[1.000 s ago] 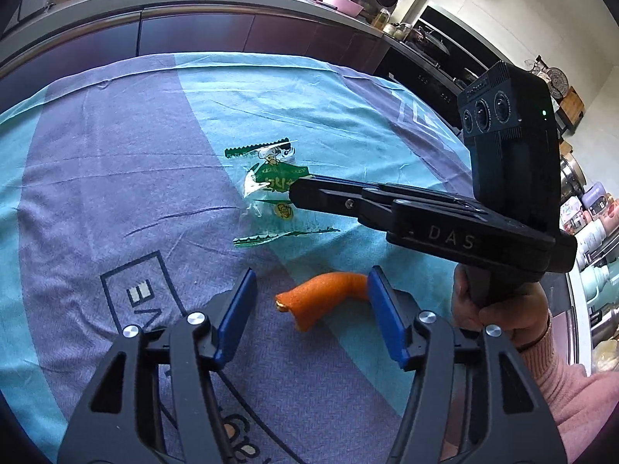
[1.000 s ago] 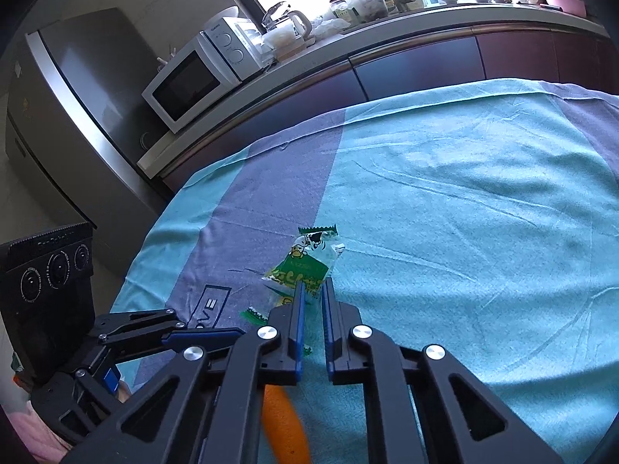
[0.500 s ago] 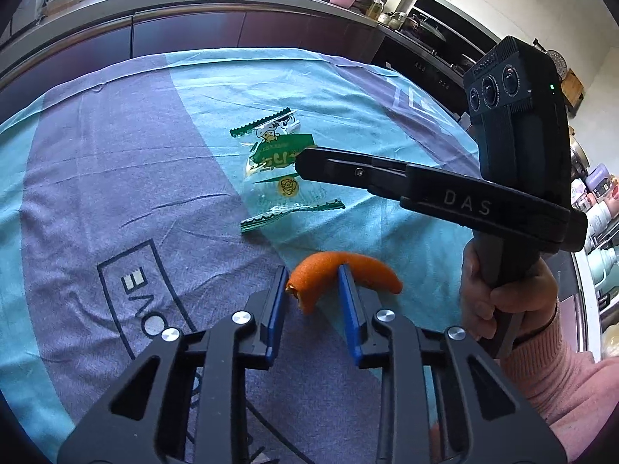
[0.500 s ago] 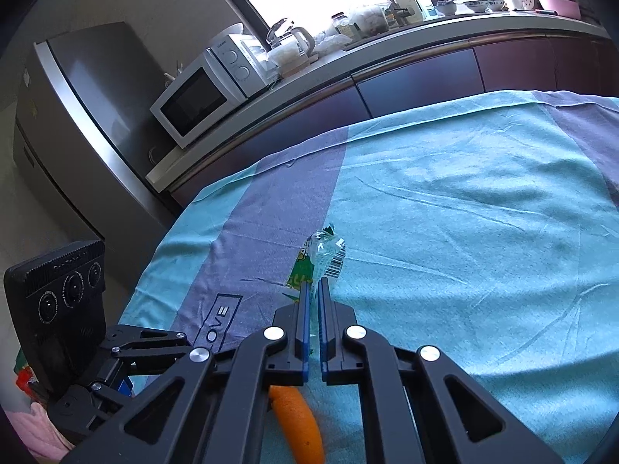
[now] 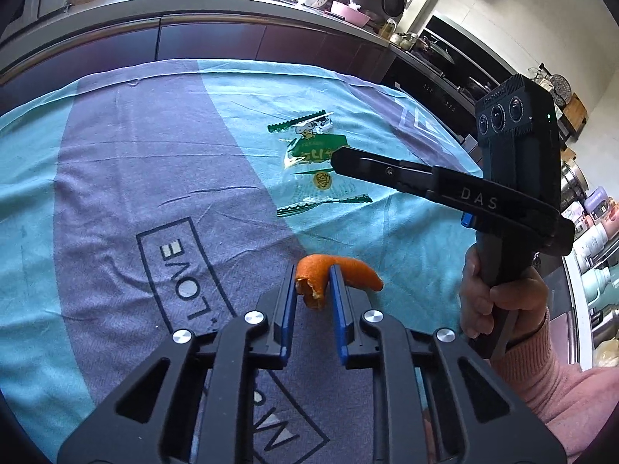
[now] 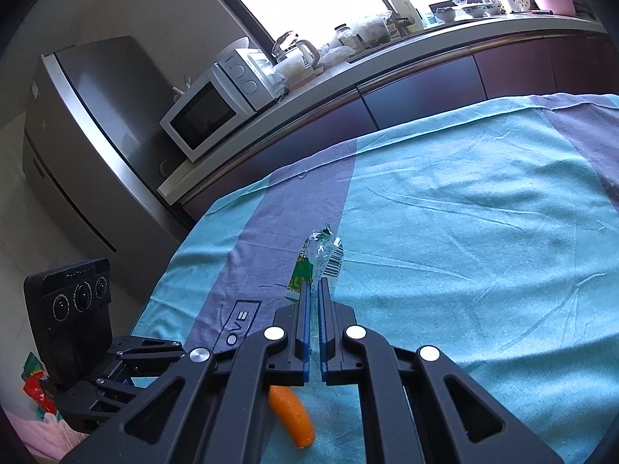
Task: Collect trash
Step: 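Carry the orange peel and snack wrapper toward the teal bin with both tools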
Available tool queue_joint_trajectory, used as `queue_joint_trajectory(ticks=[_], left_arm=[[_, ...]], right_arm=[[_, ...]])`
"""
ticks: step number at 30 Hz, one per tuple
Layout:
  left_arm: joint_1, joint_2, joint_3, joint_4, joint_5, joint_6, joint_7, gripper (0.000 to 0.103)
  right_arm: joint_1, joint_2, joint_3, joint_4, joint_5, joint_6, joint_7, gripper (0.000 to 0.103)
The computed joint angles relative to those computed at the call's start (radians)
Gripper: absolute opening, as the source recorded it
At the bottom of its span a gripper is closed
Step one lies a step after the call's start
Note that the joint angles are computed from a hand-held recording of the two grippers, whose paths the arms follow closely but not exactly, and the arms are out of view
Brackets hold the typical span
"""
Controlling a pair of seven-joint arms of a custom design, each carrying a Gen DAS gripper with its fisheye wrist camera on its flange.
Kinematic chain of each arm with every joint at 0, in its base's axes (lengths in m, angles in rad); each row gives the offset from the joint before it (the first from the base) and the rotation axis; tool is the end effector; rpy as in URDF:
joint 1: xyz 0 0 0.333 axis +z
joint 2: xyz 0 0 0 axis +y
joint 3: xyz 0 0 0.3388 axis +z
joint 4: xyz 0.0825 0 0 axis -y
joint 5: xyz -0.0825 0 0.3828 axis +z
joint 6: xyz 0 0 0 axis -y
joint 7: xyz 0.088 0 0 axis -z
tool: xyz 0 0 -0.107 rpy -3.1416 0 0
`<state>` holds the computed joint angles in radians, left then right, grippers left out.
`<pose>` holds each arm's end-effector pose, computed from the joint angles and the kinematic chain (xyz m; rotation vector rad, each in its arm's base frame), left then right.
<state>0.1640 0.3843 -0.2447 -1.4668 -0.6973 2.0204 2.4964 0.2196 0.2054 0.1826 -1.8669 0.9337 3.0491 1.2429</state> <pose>0.6981 -0.0647 0.5218 1.1644 -2.5747 1.1159 0.6236 0.1871 0.5213 -1.3588 1.6358 -0.2193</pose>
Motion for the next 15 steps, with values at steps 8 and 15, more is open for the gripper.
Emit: queue_joint_trajectory(ticks=[8,15], left_arm=[[0.026,-0.047,0.024,-0.053,-0.021,0.056,0.015,0.016],[0.050,-0.078,0.047,-0.084,-0.037,0.078,0.029,0.016]], right_arm=[[-0.005,0.006,0.035,0.030,0.103,-0.001,-0.097,0.003],[0.019,0.021,0.043,0.067,0.154,-0.013,-0.155,0.003]])
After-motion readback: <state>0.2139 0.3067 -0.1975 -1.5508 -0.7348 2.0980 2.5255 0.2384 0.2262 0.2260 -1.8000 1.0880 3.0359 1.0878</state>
